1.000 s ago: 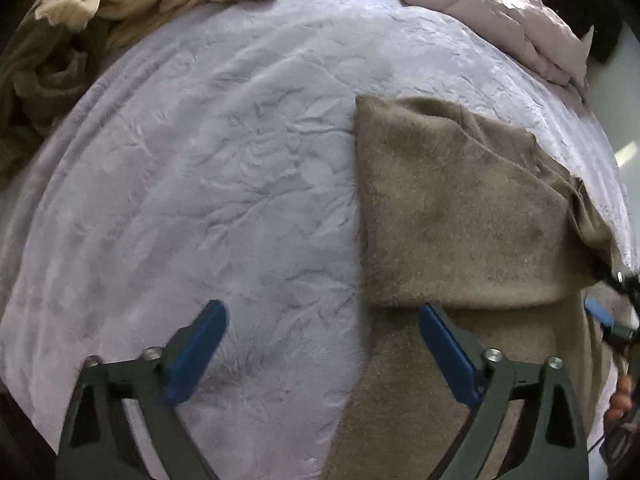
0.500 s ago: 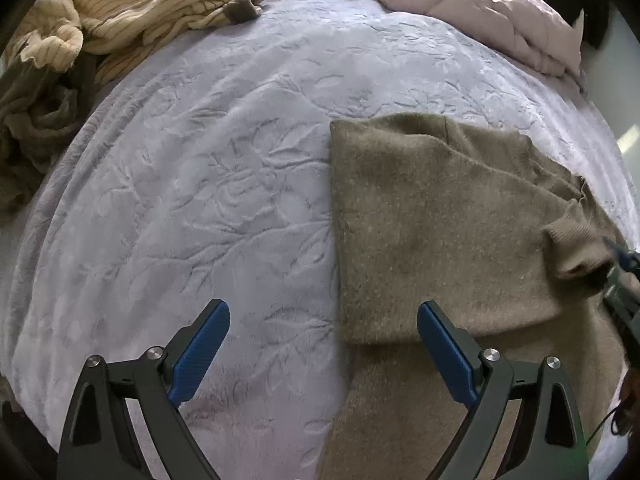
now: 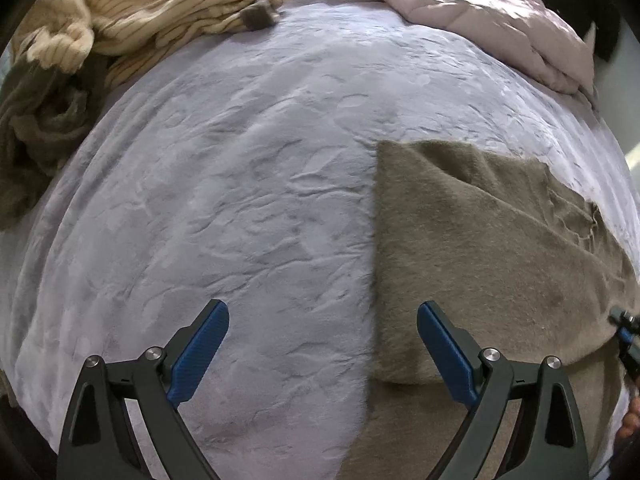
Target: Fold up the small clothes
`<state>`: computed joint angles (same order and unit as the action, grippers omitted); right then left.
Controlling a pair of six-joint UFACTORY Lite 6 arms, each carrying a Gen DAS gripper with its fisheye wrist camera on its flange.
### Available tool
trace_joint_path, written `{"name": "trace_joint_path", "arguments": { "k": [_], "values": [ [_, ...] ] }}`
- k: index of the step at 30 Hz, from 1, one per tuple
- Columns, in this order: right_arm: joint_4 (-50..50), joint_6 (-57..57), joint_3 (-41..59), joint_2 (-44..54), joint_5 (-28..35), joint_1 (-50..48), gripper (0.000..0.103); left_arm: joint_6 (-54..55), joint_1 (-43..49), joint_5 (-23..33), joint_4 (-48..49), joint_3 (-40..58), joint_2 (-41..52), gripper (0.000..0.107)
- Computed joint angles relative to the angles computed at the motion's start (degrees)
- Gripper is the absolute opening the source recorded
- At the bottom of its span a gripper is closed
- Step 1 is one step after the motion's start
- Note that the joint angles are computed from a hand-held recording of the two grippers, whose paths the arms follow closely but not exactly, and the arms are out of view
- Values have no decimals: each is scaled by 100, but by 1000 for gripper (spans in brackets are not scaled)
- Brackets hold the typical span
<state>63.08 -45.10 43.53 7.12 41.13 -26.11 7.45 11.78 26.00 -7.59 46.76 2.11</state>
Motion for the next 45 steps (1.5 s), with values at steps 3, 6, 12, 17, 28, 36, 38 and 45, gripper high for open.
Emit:
{"name": "trace_joint_path", "arguments": {
  "k": [3, 6, 12, 17, 28, 36, 38, 45],
  "values": [
    [-57, 44, 256, 93, 292, -160, 19, -28, -250, -33, -53, 234, 149, 96],
    [-88, 82, 479, 62, 239, 31, 19, 600, -408, 68, -781, 866, 882, 96],
    [-963, 934, 695, 277, 56, 98, 19, 1269, -244, 468, -1867, 1708, 2105, 60],
    [-241, 274, 458, 468, 510, -560, 17, 1558, -295, 473, -2106, 1729, 1886, 9],
    [-1200, 507, 512, 267, 322, -576, 11, -1285, -1099, -110, 1000, 572, 420, 85],
    [-2112, 1123, 251, -1054, 1077, -786, 69, -1432, -1168, 905, 1216, -171, -1040, 85],
    [-2097, 1175, 28, -1469, 1512, -1032, 77, -1291, -1218, 1182, 1065, -276, -1291, 85],
    [-2340, 1309, -506, -2732, 2713, -2019, 79, -1422, -2133, 2271, 817, -604, -2494, 85]
  ]
}}
